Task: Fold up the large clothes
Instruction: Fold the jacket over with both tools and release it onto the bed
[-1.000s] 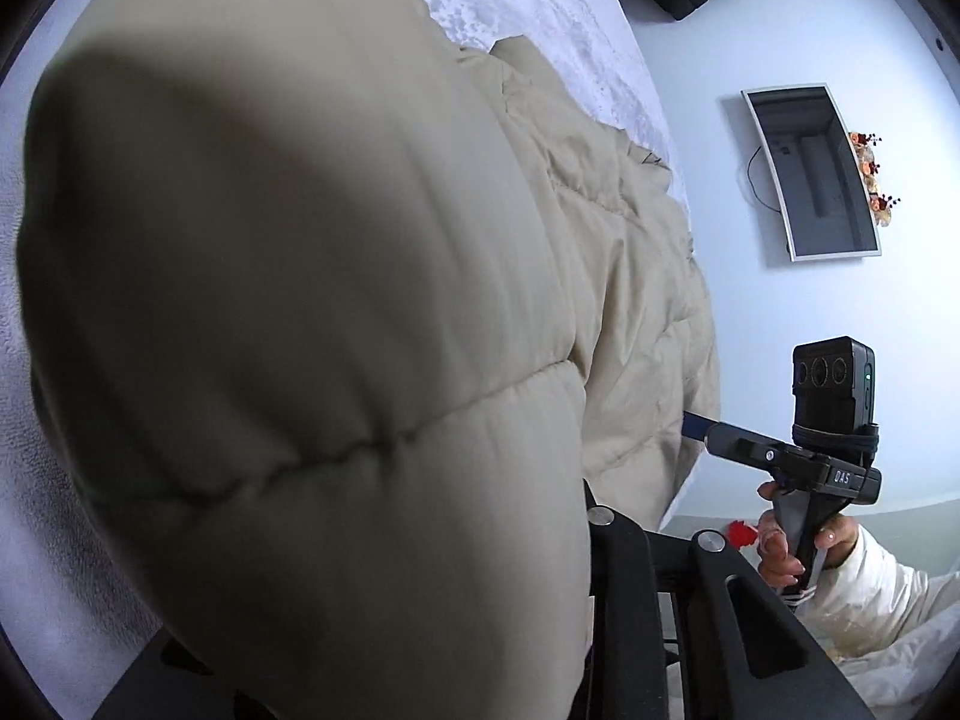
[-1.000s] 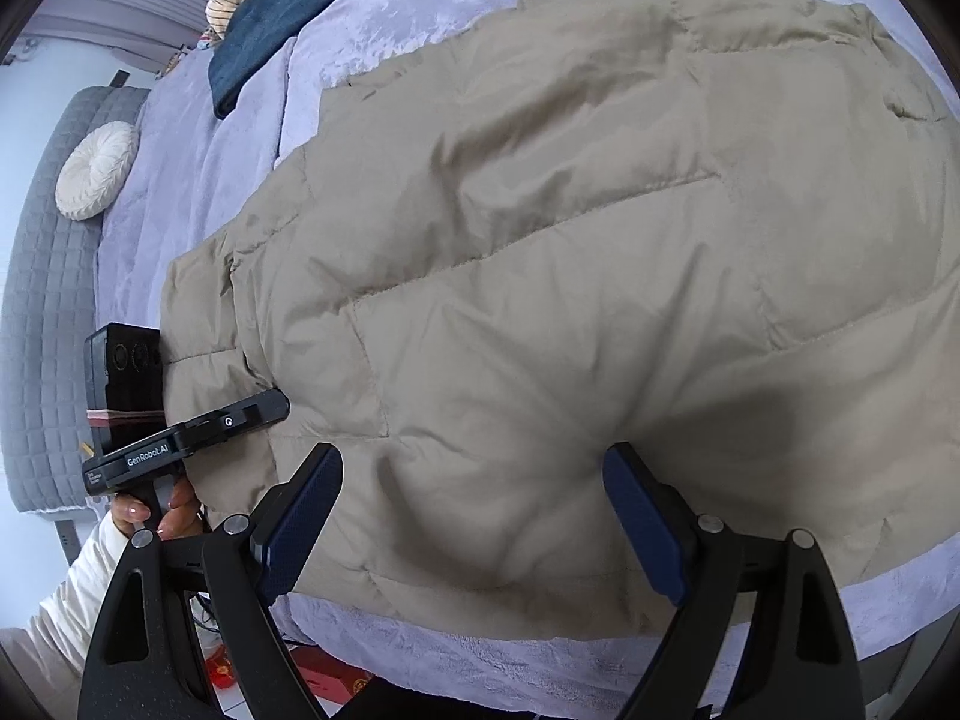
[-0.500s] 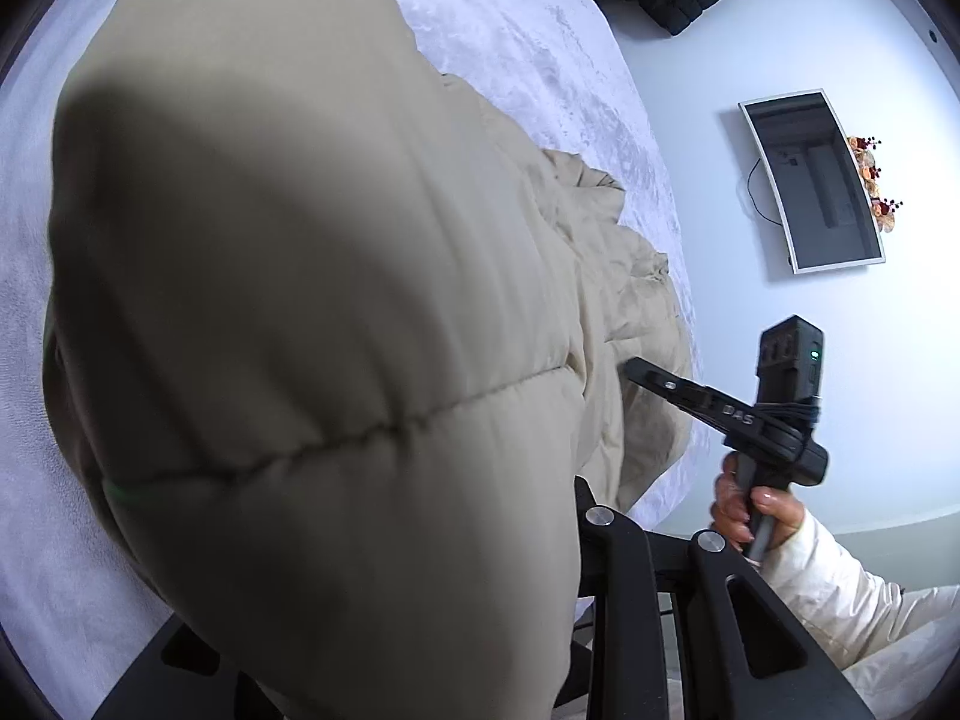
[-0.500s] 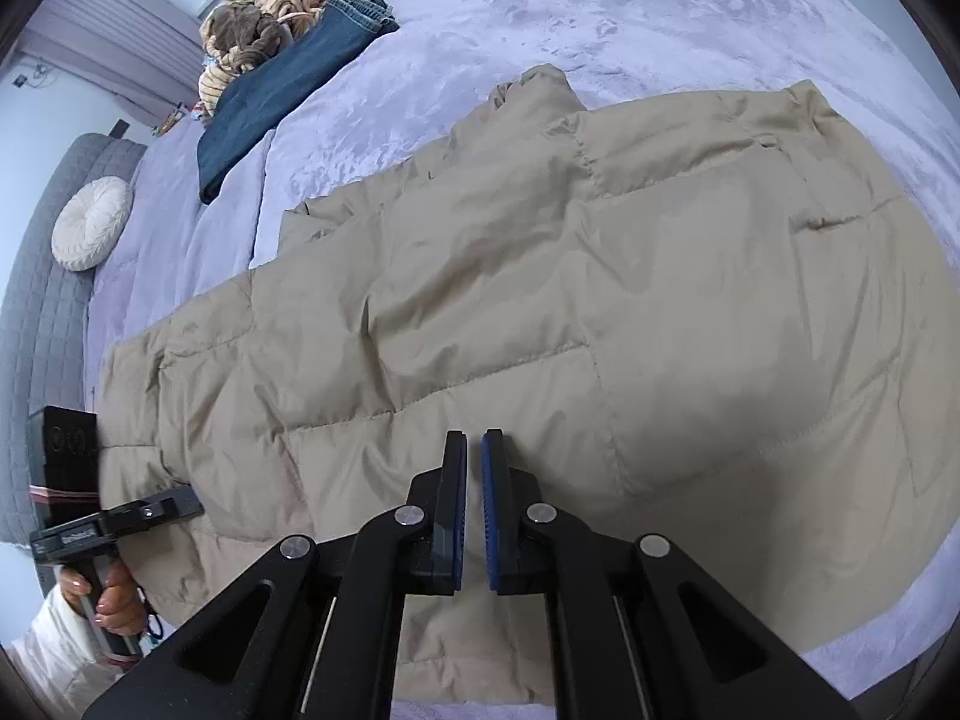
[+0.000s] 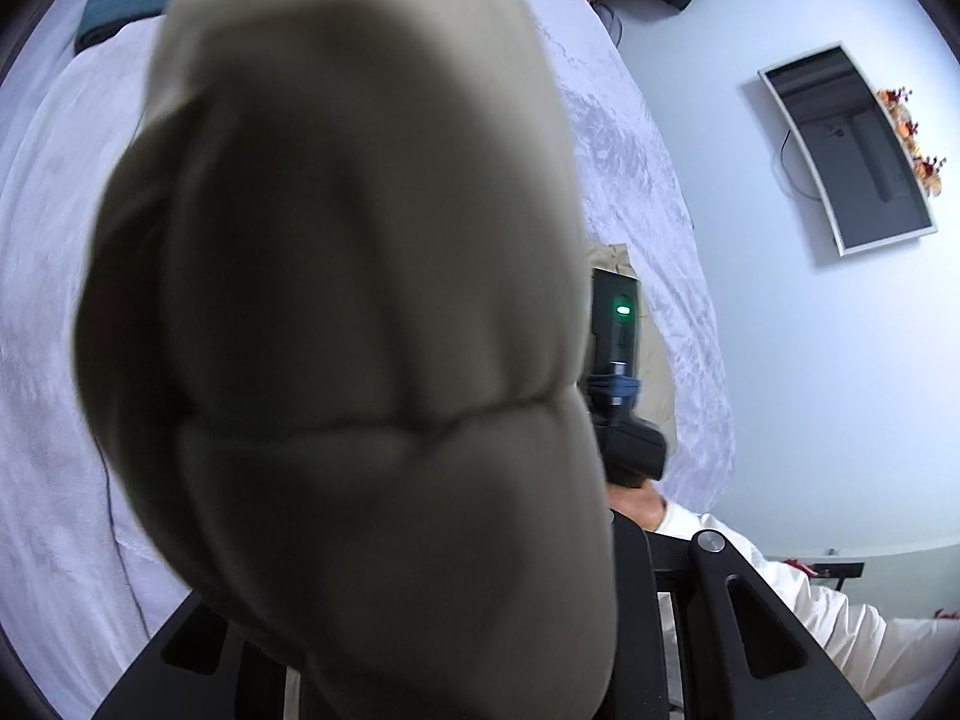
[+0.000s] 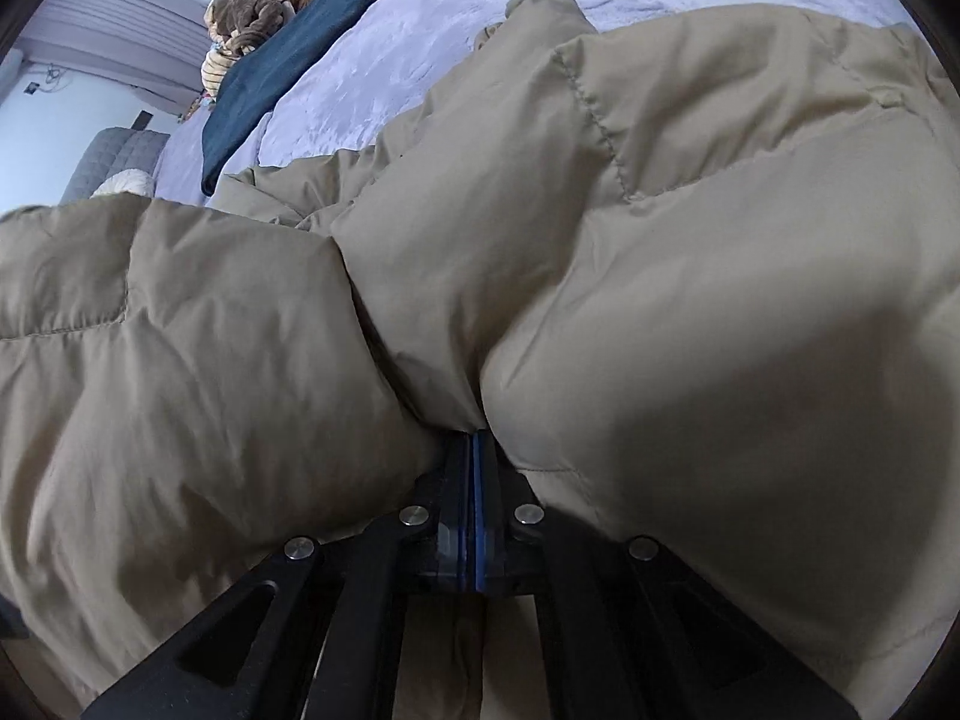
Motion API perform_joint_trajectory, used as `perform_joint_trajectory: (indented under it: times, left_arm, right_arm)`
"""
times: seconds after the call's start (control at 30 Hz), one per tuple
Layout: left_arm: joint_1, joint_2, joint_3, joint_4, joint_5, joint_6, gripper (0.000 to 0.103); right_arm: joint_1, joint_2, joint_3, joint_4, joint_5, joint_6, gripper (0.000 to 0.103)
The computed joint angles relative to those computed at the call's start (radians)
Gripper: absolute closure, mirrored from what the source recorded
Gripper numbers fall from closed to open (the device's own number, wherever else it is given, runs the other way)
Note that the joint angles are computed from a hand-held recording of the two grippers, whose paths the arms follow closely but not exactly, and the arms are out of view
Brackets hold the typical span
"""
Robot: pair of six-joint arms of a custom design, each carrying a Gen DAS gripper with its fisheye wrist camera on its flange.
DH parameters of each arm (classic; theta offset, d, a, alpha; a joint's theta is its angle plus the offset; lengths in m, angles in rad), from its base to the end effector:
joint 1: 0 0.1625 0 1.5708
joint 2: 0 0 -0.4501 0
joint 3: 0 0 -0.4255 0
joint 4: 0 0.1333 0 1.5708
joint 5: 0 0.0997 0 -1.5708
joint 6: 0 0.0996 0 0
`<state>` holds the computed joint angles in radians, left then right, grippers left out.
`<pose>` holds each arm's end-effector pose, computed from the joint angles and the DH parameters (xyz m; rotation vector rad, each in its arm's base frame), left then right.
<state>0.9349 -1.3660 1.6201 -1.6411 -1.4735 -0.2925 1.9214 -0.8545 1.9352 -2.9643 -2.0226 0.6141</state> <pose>-0.2314 -0.5542 0.3806 0.5201 2.9213 0.1798 0.2967 -0.5498 0.0720 -0.4691 -2.7665 0.6907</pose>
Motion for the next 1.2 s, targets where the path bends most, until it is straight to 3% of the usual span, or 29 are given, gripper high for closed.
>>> perform_joint_trajectory:
  times: [0.13,0.27,0.3,0.33,0.43,0.7,0.77,0.83,1.0,1.03,1.13,1.2]
  left_arm:
    - [-0.071,0.048,-0.023,0.026,0.014,-0.031,0.071]
    - [-0.115,0.095,-0.048,0.054,0.02,-0.056,0.071]
    - [-0.122,0.108,-0.056,0.061,0.016,-0.062,0.065]
    - [-0.126,0.115,-0.057,0.055,-0.003,-0.068,0.053]
    - [-0.138,0.138,-0.055,0.025,-0.07,-0.073,0.037]
    - [-0.109,0.198,0.032,-0.127,-0.327,0.02,0.035]
    - [-0.115,0.209,0.066,-0.174,-0.332,0.012,0.035]
    - [-0.096,0.307,0.014,-0.218,-0.316,0.021,0.035]
    - [-0.12,0.32,0.079,-0.303,-0.262,0.0,0.035]
    - [-0.117,0.316,0.078,-0.297,-0.248,0.01,0.035]
    - [-0.144,0.304,0.086,-0.303,-0.205,0.003,0.035]
    - [-0.143,0.309,0.092,-0.323,-0.176,0.006,0.035]
  right_arm:
    - [-0.024,-0.047,0.034,-0.005,0.093,-0.004,0.103]
    - [-0.026,-0.15,0.128,-0.036,0.127,-0.011,0.103]
    - [-0.026,-0.182,0.161,-0.05,0.132,-0.005,0.103]
    - [-0.025,-0.211,0.192,-0.062,0.131,0.003,0.103]
    - [-0.023,-0.288,0.278,-0.099,0.121,0.033,0.103]
    - [-0.043,-0.451,0.466,-0.184,0.105,0.107,0.103]
    - [-0.043,-0.489,0.498,-0.181,0.093,0.124,0.1]
    - [-0.039,-0.533,0.524,-0.164,0.076,0.139,0.1]
    - [-0.019,-0.651,0.575,-0.139,0.053,0.161,0.099]
    - [-0.019,-0.67,0.585,-0.157,0.063,0.156,0.09]
    - [-0.031,-0.711,0.626,-0.262,0.123,0.141,0.028]
    - [-0.056,-0.72,0.639,-0.322,0.212,0.131,0.027]
